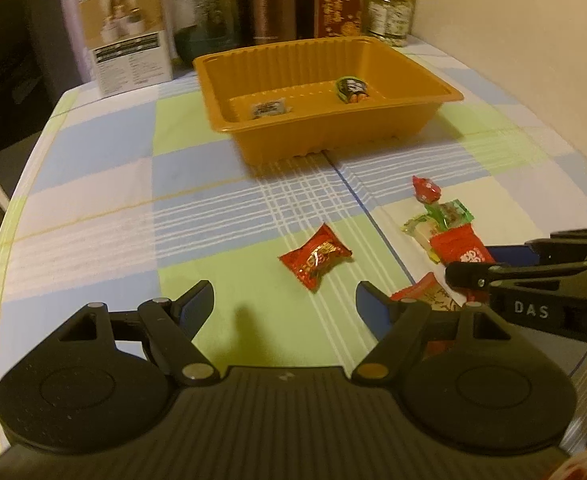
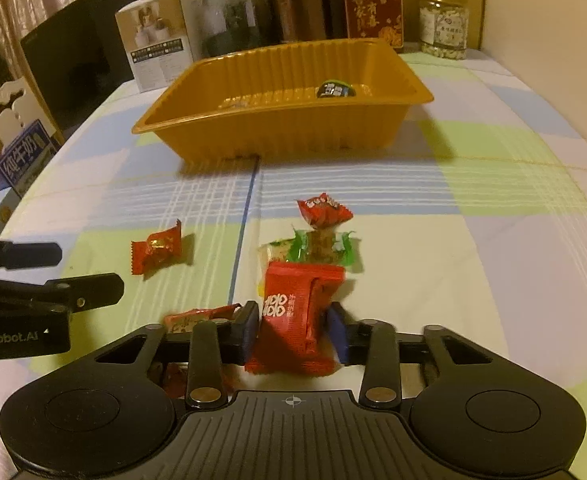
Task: Organize snacks
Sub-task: 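Grasp the red square candy packet with the right gripper, then grasp the red wrapped candy with the left gripper while the right holds its packet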
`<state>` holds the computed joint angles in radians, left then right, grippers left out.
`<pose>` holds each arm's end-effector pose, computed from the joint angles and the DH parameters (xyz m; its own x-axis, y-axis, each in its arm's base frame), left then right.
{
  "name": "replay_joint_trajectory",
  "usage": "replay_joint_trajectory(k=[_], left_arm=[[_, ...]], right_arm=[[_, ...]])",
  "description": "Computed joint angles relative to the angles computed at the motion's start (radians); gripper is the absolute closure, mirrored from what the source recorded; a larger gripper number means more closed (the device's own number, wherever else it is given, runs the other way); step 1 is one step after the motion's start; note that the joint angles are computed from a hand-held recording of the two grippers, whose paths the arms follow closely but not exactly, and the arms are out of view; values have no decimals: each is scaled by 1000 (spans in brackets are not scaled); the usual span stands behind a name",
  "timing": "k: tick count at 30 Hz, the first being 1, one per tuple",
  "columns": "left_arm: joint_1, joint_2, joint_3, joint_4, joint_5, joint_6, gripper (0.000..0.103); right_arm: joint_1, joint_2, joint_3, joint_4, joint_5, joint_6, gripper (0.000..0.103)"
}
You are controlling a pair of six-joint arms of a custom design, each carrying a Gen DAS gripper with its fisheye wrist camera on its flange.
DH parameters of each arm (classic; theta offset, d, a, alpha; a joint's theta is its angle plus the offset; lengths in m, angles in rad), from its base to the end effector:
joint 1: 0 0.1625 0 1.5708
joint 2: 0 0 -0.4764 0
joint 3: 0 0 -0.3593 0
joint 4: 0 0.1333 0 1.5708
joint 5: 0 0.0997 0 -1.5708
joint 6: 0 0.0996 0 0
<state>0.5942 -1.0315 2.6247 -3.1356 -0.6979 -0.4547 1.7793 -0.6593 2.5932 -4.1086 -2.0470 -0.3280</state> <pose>-0.1598 -0.3609 0.1453 -0.6708 0.2435 -0.7005 0.5940 0.7420 -0.3109 0.1647 -0.3549 0.1022 -0.8193 -0.1925 0.5401 -0.4588 0.7851 -0.4160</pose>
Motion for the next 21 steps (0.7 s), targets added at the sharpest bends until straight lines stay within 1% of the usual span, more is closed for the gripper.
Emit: replay_joint_trajectory(k=[1,3,6,8,10,12,17,19,21], left_arm=[[6,6,-4,-12,-4,27,27],[19,23,-14,-43,-11,86,28],[45,49,-29,-102,-29,183,29],[66,65,-43,-131,-47,247,32],[87,77,-59,-140,-61,303,36],[107,86,-78,-135,-78,348,37],[138,97,-108,-124,-113,423,52],[145,99,-117,-115,-119,437,62],[149,102,-126,-110,-117,432,66]], right_arm=[[1,3,5,-18,-2,-6,74],[4,8,10,-49,-10,-15,75],[-3,-7,21,-57,-6,-11,75],[-9,-15,30,-68,-6,-11,75],[-16,-22,41,-80,-6,-8,75],[-23,-28,50,-88,-6,-7,75],[-42,-30,69,-113,-10,-9,75],[-50,-31,75,-118,-10,-8,75],[-53,-30,78,-124,-8,-5,75]])
